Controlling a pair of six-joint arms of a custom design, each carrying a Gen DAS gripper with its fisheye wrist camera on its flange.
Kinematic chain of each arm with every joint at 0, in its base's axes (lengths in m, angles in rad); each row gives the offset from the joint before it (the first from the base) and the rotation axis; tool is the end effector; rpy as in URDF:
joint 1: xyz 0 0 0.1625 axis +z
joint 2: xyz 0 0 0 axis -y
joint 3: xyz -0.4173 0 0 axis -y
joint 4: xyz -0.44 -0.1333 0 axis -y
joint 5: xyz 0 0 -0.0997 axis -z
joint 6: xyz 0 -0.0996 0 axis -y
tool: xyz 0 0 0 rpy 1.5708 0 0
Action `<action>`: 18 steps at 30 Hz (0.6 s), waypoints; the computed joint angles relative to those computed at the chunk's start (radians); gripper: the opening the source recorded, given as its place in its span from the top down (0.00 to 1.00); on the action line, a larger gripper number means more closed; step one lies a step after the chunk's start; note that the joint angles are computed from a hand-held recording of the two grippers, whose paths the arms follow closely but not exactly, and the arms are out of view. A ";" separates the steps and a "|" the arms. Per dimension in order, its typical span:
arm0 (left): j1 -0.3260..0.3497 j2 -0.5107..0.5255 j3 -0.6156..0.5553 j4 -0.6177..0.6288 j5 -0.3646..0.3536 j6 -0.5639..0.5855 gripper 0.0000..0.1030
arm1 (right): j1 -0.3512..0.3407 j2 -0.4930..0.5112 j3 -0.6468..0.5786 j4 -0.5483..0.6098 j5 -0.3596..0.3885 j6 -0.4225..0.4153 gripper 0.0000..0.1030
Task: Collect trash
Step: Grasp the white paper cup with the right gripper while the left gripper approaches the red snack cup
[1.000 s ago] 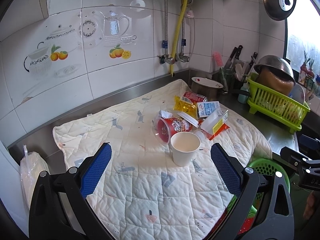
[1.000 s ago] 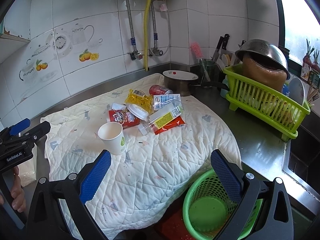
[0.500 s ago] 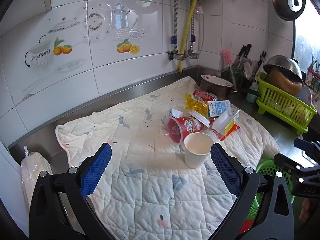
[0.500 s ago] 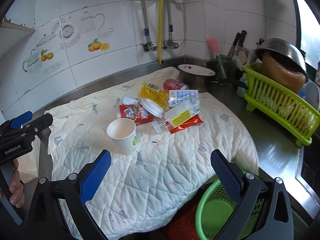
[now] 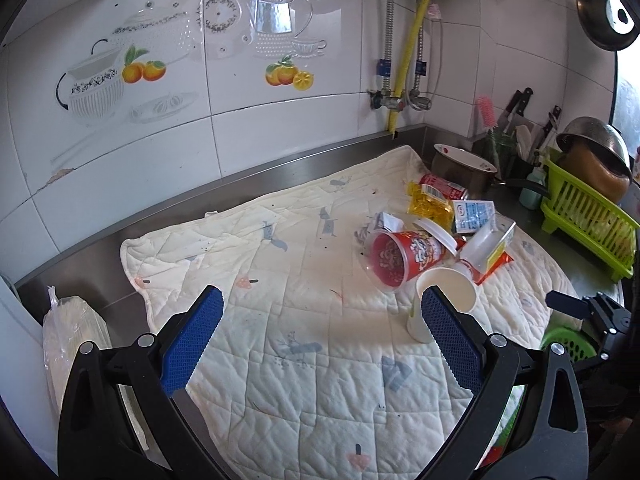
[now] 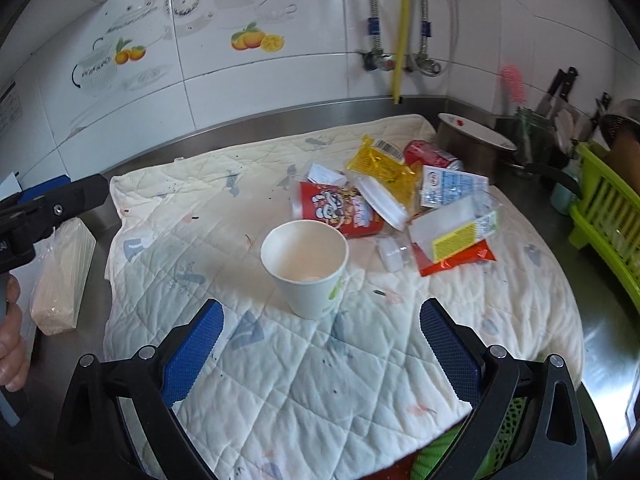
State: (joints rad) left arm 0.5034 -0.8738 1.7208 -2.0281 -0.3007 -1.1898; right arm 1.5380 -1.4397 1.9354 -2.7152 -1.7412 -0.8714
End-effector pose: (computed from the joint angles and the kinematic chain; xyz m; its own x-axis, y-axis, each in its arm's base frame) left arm -0.4506 -0.5090 0.0876 -0.6871 -0.2527 -0.6812 0.4637 0.5693 -0.6789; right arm 0.0973 -0.5838 0.3489 -0.6519 -0.5227 0.5493 -0.7344 0.6158 -0.2855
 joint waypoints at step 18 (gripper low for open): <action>0.148 0.102 -0.088 -0.565 -0.177 0.576 0.22 | 0.017 0.230 -0.122 -0.037 -0.062 -0.023 0.34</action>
State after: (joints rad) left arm 0.6512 -0.7716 1.6323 -2.5933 -0.4774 -0.6138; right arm 1.5551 -1.2100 1.8131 -2.7524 -1.8032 -0.8940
